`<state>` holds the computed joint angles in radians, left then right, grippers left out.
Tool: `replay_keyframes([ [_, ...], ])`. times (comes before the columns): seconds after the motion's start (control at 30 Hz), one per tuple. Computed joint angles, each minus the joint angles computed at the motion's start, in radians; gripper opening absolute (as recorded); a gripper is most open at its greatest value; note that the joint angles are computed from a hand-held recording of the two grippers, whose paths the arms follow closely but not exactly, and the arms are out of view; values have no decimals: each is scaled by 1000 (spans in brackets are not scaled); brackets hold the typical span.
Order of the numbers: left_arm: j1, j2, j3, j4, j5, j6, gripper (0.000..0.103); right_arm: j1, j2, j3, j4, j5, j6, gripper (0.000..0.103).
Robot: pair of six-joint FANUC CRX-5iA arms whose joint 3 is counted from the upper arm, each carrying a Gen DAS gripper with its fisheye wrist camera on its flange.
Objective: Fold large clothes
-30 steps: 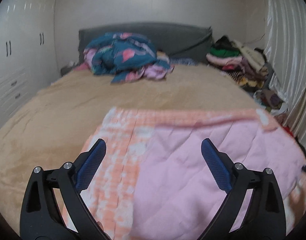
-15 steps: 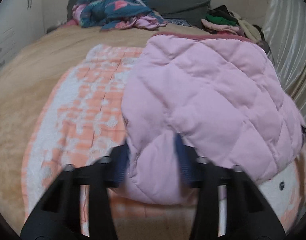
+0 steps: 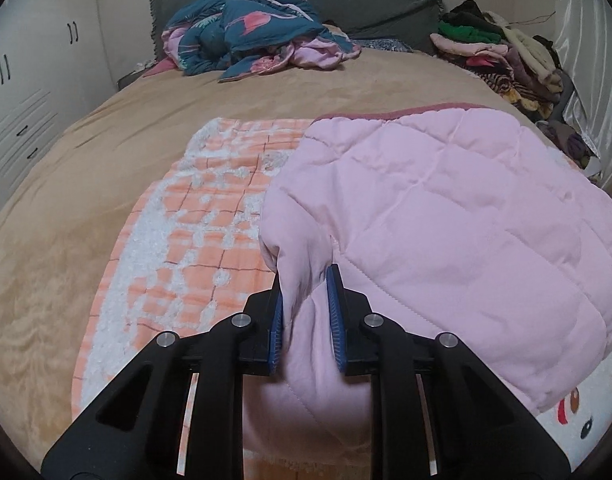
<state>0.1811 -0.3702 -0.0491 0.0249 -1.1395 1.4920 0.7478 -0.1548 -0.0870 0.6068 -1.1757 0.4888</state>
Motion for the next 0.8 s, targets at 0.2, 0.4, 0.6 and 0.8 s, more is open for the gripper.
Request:
replay_keyframes([
  [0.2,-7,-7,23,-18,-41,3,16,0,-40,-47,-3,27,-62,37],
  [0.4,4,-32,38,4,-80,0,34,34,-163,-103,23,125,-143,78],
  [0.6,-12,-74,40,17,-92,-8,56,107,-254,-145,74,153,-160,94],
  [0.8,-25,-105,36,43,-129,2,75,181,-333,-202,100,119,-234,99],
])
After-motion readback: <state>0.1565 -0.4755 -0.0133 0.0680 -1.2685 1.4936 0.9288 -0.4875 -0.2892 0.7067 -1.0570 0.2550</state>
